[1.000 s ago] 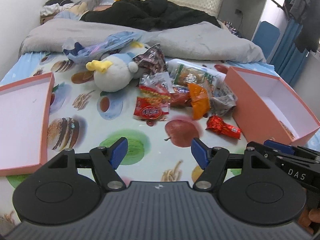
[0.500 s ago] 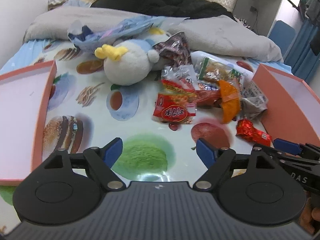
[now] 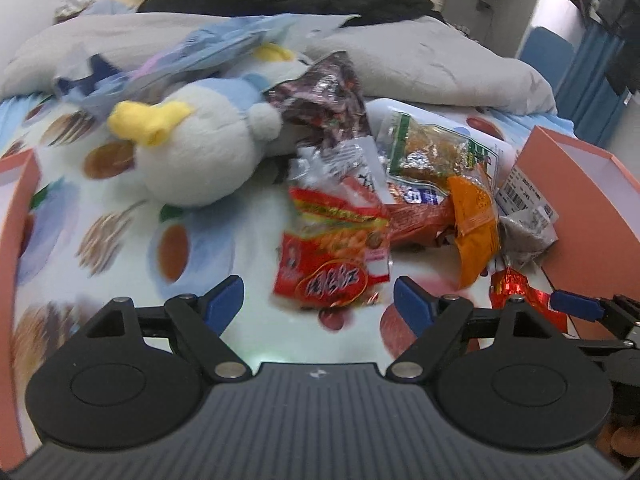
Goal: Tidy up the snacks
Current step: 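Grasp the red-and-yellow snack bag with the left tool while the right tool grasps the red foil candy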
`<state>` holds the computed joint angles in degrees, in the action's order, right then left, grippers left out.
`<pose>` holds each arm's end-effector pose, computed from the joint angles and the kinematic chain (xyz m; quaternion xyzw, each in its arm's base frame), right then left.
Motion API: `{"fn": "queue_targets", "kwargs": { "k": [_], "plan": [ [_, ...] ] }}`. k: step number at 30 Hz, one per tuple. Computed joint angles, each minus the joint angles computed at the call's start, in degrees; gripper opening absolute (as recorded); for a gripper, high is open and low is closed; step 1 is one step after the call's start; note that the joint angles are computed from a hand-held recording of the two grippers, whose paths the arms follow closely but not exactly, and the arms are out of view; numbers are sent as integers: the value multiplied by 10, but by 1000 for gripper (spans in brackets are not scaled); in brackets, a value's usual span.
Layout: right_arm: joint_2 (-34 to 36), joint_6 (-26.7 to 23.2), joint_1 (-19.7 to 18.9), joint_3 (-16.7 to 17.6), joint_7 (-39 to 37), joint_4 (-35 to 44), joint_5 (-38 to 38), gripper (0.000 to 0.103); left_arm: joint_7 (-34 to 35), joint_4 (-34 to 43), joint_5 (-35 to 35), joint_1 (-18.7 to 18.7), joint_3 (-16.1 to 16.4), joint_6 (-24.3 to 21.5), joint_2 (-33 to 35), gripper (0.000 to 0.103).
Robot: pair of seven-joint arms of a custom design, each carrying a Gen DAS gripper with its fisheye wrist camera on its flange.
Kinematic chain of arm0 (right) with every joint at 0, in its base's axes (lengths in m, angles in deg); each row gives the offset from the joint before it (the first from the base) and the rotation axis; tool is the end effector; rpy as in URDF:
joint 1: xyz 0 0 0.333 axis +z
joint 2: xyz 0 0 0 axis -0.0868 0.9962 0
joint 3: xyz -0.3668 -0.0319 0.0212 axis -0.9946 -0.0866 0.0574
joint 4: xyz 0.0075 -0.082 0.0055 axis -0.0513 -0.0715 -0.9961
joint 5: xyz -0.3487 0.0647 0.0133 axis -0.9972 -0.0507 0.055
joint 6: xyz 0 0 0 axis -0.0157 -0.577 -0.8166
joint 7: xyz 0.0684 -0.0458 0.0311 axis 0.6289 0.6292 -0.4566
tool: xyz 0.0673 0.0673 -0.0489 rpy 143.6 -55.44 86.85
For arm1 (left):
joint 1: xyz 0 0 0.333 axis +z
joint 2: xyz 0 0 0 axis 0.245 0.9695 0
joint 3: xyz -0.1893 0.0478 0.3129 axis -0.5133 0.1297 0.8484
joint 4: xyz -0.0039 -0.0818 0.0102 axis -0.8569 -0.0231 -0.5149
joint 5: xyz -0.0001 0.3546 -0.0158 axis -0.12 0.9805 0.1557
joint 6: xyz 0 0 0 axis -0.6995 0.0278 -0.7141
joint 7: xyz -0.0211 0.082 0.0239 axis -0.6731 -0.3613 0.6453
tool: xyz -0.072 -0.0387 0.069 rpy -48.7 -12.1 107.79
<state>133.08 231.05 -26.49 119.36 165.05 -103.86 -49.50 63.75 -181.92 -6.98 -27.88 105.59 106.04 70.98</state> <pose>0.7087 0.0738 0.3180 -0.7804 0.4828 -0.1951 0.3461 0.6496 -0.1783 0.3293 -0.7536 0.5405 -0.2865 0.2406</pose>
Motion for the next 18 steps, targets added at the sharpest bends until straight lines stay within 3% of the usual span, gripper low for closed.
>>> {"fn": "queue_targets", "kwargs": {
  "k": [3, 7, 12, 18],
  "plan": [
    [5, 7, 31, -34, 6, 16, 2, 80, 14, 24, 10, 32, -29, 7, 14, 85],
    [8, 24, 73, -86, 23, 31, -7, 79, 24, 56, 10, 42, -30, 5, 40, 85],
    [19, 11, 74, -86, 23, 44, -11, 78, 15, 101, 14, 53, -24, -14, 72, 96],
    [21, 11, 75, -81, 22, 47, -19, 64, 20, 140, 55, 75, -38, -34, 92, 96]
  ]
}}
